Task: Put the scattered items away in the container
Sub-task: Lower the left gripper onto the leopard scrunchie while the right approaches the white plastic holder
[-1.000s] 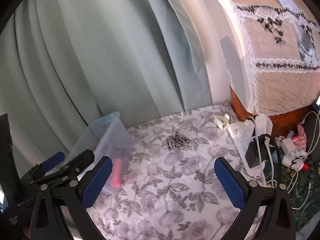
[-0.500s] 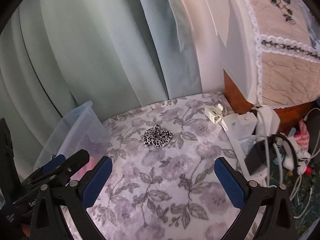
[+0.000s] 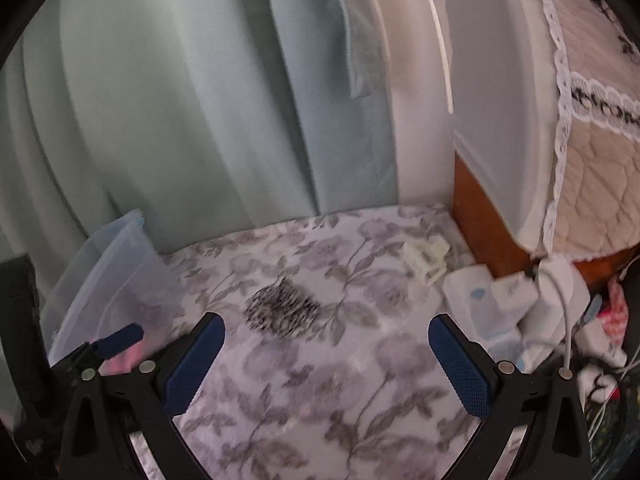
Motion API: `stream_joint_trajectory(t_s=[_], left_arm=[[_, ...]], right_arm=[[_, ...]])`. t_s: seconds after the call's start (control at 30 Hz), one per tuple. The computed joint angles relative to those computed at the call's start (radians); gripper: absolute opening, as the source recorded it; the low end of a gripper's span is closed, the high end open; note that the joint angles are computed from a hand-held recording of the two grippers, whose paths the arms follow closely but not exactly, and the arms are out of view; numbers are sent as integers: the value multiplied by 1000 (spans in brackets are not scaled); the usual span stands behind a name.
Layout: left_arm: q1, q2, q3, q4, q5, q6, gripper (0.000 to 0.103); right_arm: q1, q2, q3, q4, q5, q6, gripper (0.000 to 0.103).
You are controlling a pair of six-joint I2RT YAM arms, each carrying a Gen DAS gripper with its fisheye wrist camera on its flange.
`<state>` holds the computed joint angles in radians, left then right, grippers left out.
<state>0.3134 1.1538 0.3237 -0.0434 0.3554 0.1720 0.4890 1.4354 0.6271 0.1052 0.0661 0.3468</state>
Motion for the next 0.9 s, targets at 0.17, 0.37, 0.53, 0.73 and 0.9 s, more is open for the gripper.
stream_joint_trajectory(t_s=[0.17,0.37,0.53,0.73,0.9], left_arm=[[-58,154,38,117,-54,-34,101],[-115,334,99,224,-120,-76,100],[-138,454,144,274,-142,-108,100],[-125,574,189,331,-136,-151,100],[-127,650,219,355,-116,-159,90]], right_arm=[[-26,133,117,-7,38,-53,103],[-62,270,235,2,49,-89,103],[-88,394,326,-3,59,-95,100],[-112,474,379,6,73,-86,91],[-126,543,433,-4,96,-77,82]])
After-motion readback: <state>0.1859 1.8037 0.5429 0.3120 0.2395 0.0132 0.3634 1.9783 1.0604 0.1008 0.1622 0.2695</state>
